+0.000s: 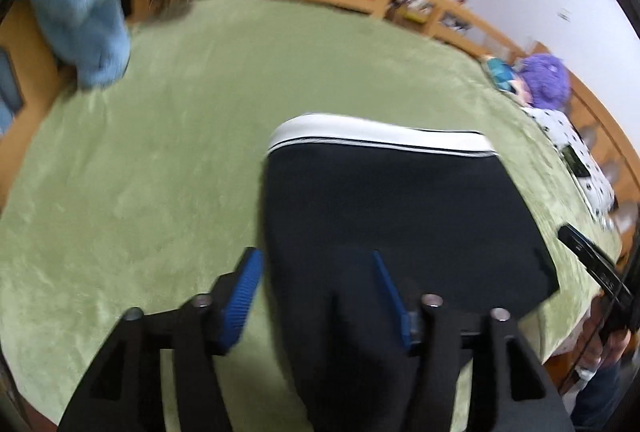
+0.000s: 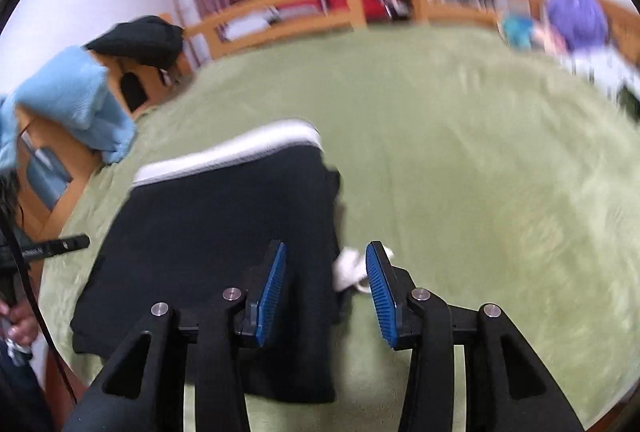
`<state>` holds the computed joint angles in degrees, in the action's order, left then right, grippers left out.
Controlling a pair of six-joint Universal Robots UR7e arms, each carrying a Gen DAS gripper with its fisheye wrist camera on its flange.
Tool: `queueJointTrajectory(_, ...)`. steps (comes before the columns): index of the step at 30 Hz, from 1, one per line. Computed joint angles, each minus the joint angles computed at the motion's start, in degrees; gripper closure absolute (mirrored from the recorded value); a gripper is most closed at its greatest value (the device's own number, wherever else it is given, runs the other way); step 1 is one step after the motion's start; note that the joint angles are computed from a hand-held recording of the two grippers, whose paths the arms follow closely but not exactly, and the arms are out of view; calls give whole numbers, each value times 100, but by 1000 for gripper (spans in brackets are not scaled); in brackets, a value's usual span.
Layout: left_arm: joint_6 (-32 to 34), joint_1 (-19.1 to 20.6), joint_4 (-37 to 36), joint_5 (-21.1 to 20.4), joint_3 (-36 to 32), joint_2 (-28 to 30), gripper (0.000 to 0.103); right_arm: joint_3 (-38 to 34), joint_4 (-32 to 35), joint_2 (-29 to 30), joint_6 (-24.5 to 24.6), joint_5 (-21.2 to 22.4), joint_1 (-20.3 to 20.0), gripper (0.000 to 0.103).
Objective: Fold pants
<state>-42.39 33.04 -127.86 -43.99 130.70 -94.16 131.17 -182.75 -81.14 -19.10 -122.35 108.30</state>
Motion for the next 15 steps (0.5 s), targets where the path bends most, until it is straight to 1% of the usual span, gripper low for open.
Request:
queueJointTrajectory(1, -30, -135, -35, -1, 129, -29, 46, 102, -11, -21, -47, 111, 16, 61)
queueJointTrajectory(2, -95, -205, -108, -97, 272, -65, 46, 168, 55, 9, -64, 141, 15, 65)
queueJointTrajectory(3, -132, -188, -170, -256, 400, -178, 46, 229, 100, 93, -74, -25, 22, 67)
queueJointTrajectory(5, -312, -25, -463, -672, 672, -102, 46, 372, -252, 445, -216, -660, 28, 67)
queueJointTrajectory(6, -464, -12, -430, -600, 766, 9, 43, 413, -326, 561, -226, -753, -33, 67)
queueJointTrajectory(8, -595, -98, -434, -482, 885, 89, 42, 485, -423, 554, -232, -636, -112, 66)
queueJointTrajectory(9, -547, -95, -442, -485, 875, 48, 42, 460, -218, 456, -244, -590, -118, 66)
queueJointTrajectory(11, -363, -8, -251, -645, 652, -62, 42, 348, 367, 148, -230, -473, -97, 67)
queueJointTrajectory(13, -382, -114, -65, -365, 557, -175, 42, 275, 400, -112, -301, -247, -54, 67)
queueJointTrajectory(14, -296, -130, -59, -155, 481, -152, 42, 314, 241, -139, -378, -133, -68, 67)
queueJointTrajectory(15, -60, -62, -194, -59, 368, -66, 42, 188, 142, -156, -506, 47, -77, 65)
